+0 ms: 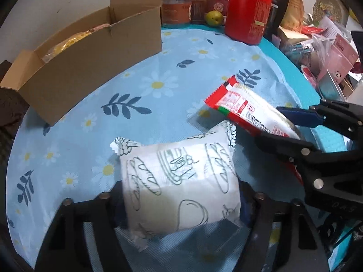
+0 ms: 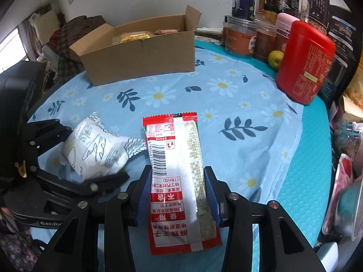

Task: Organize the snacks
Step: 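Lift the white bag and strip packet and carry both over the box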

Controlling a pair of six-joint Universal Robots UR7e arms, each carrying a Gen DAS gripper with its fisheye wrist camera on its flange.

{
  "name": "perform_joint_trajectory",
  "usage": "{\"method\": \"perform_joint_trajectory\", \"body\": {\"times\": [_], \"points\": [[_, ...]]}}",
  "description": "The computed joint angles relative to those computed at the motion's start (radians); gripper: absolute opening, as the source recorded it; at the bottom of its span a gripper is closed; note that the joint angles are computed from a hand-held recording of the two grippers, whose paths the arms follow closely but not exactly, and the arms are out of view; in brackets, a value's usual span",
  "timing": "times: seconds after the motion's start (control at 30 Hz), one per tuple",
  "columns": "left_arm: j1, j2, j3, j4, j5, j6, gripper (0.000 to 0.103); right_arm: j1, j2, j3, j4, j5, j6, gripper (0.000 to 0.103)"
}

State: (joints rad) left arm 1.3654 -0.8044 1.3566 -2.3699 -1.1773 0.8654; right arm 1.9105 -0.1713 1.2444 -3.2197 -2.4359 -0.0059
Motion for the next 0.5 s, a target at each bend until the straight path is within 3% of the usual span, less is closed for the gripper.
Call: {"method": "perform_joint_trajectory", "body": {"times": [0.3, 0.5], "points": [[0.006, -0.045, -0.007, 0.044, -0.082, -0.046, 0.067, 0.02, -0.001, -0.009, -0.012, -0.014, -0.04, 0.044], [-0.004, -0.075, -0.012, 0.034, -0.134, -0.055, 0.067, 0.041, -0.014, -0.013, -0.038, 0.016, -0.089, 0.044]]}}
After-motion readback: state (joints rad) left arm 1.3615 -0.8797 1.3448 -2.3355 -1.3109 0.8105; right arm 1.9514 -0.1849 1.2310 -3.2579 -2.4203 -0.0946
